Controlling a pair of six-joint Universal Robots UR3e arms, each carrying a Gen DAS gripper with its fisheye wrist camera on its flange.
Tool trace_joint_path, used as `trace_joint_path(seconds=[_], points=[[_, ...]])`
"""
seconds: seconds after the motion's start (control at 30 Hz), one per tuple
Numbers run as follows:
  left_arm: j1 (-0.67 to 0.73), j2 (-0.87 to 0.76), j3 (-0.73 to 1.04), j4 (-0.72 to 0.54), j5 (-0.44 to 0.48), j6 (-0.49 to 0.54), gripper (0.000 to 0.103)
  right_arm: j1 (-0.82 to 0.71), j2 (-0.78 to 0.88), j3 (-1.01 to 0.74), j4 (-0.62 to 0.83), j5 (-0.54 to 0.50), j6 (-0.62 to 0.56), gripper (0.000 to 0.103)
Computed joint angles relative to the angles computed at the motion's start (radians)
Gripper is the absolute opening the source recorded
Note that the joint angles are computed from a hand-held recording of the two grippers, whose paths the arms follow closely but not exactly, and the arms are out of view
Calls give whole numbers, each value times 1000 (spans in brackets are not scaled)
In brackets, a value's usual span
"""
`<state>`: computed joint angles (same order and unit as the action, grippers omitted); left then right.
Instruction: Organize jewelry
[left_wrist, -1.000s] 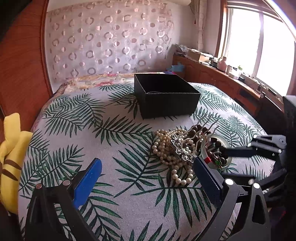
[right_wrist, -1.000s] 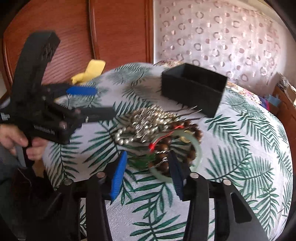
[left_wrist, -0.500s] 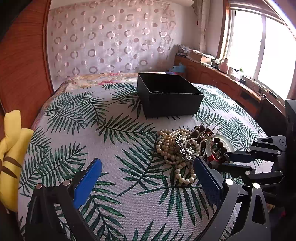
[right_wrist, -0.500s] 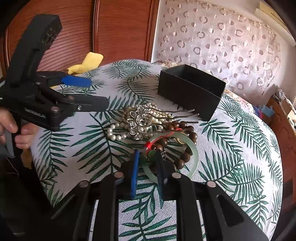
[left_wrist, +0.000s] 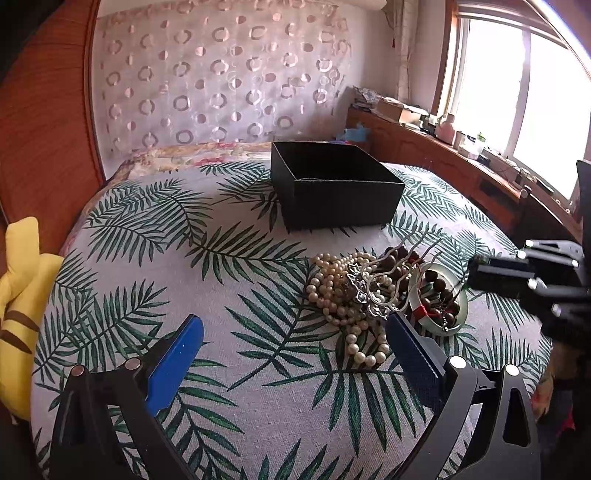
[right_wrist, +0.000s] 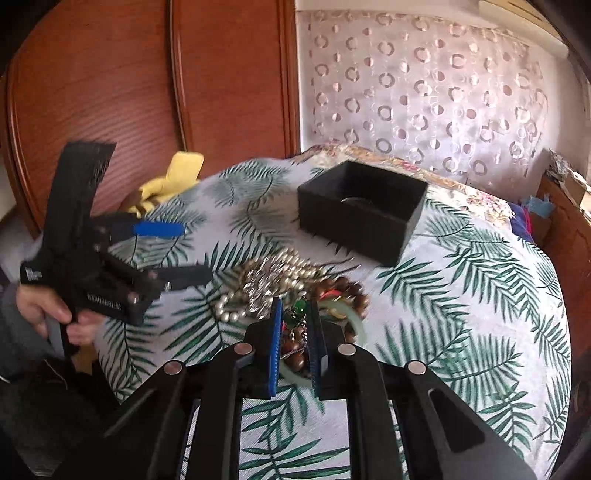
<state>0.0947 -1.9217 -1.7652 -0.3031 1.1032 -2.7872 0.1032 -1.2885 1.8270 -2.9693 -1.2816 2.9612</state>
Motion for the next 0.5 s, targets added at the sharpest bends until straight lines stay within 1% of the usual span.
trace_joint_path(seconds=[0.2,0.5], points=[[-26,-17,38,-40,-6,35,95,-37,-60,35,-27,1,1,14],[-133,-89,174,-124,65,125,94,-103,-114,96,-35,10,-3,15]])
